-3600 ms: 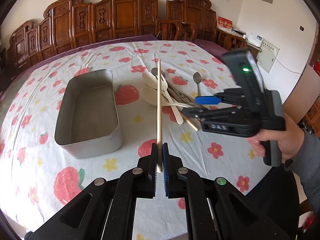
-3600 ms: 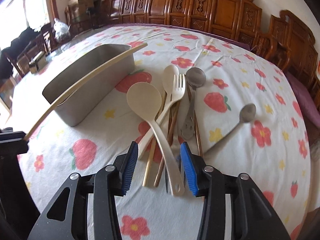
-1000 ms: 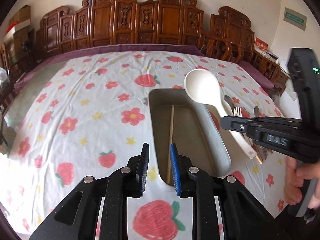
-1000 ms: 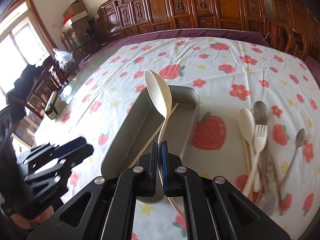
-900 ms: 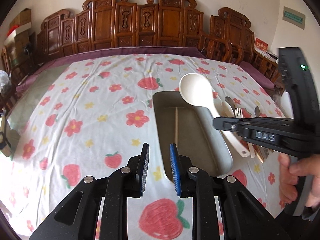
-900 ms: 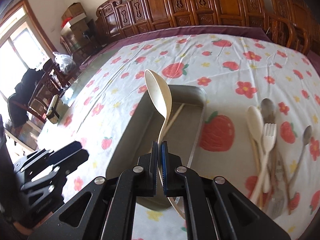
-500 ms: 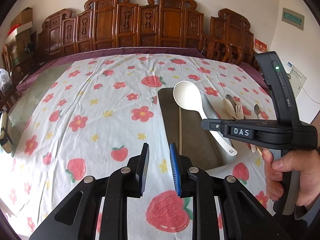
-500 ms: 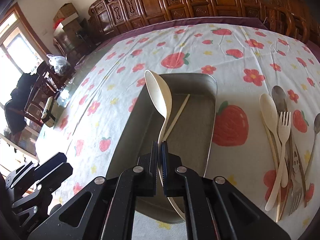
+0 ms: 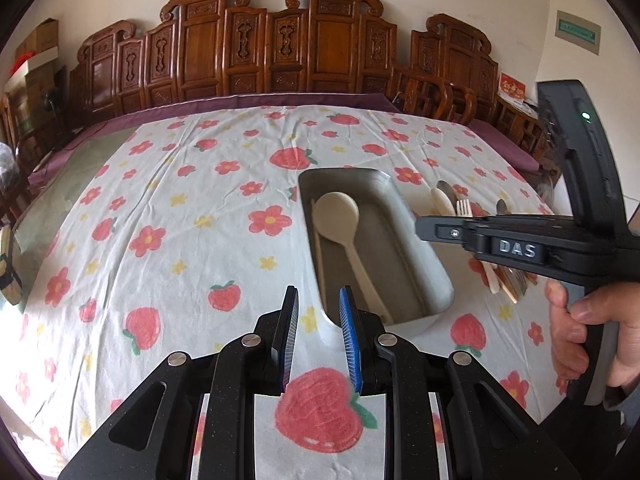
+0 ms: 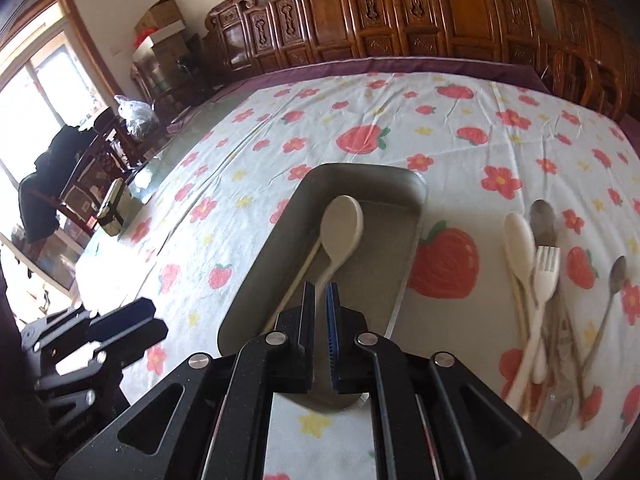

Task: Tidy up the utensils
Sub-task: 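Lower the cream spoon into the tray and open the right tool, then move the left tool to the pile and grasp the cream plastic fork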

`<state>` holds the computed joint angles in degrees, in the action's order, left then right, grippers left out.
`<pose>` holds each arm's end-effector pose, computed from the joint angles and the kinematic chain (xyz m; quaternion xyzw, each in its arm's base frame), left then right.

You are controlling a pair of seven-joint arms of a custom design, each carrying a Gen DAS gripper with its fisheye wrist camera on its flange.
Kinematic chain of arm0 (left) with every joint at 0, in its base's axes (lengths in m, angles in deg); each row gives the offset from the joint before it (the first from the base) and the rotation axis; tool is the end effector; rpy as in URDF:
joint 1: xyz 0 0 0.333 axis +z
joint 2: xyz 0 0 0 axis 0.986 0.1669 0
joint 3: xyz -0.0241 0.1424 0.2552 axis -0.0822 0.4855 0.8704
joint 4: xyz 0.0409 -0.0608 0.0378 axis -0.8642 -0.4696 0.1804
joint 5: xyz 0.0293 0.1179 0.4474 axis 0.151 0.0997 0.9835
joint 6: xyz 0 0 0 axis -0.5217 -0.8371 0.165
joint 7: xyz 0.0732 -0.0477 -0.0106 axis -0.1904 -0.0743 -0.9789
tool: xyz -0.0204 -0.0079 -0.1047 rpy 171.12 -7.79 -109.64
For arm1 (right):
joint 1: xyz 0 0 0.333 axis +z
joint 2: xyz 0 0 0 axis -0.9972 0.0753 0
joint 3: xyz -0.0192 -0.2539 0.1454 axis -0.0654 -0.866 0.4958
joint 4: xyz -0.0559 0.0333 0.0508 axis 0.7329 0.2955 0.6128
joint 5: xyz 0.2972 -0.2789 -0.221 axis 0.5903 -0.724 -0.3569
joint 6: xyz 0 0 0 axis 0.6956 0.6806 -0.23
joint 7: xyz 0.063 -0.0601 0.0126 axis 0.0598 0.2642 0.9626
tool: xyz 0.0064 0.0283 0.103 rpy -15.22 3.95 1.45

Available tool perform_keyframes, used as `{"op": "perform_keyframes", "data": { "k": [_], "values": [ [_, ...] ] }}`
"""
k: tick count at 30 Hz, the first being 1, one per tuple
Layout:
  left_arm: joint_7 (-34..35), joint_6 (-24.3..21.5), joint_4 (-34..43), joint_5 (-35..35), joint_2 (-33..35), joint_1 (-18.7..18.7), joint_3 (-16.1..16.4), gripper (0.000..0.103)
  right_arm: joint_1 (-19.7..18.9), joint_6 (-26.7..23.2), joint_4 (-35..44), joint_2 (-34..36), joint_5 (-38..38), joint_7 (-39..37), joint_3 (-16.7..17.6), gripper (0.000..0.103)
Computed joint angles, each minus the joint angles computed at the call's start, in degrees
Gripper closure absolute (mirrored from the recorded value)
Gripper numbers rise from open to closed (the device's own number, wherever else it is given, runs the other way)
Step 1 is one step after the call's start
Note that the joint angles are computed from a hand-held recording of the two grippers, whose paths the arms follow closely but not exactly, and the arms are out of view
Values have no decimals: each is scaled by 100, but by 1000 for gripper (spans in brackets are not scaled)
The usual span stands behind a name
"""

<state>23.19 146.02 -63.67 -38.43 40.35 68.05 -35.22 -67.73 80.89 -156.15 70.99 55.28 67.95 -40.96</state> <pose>0.6670 -0.3096 0.5790 -0.4617 0.8066 -0.3384 0.1471 0.6837 0.2703 0.5727 -0.6470 0.6823 -0.1207 0.3182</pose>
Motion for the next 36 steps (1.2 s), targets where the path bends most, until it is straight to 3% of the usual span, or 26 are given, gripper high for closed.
{"op": "perform_keyframes", "data": {
  "k": [6, 16, 20, 22, 24, 27, 36],
  "values": [
    [54, 148, -208, -8, -168, -114, -74, 83, -152, 310, -1519, -1291, -401, 177, -79, 94],
    [402, 142, -392, -97, -316, -400, -241, 82, -706, 200, -3345, -3054, -950, 368, -16, 94],
    [394, 44, -292, -83, -243, -521, -279, 81, -870, 277, -3648, -3301, -1022, 418, 32, 94],
    [361, -8, -189, -29, -154, -592, -302, 76, -921, 341, -3764, -3347, -991, 413, 9, 94],
    [326, -45, -95, 26, -65, -653, -318, 74, -972, 405, -3819, -3333, -972, 415, -7, 86],
    [166, -192, 154, 170, 159, -766, -333, 74, -1014, 384, -3834, -3278, -882, 402, -52, 85],
    [-393, -913, 1633, 750, 1407, -1247, -317, 74, -1150, 491, -3909, -3321, -764, 296, -128, 85]
  ]
}}
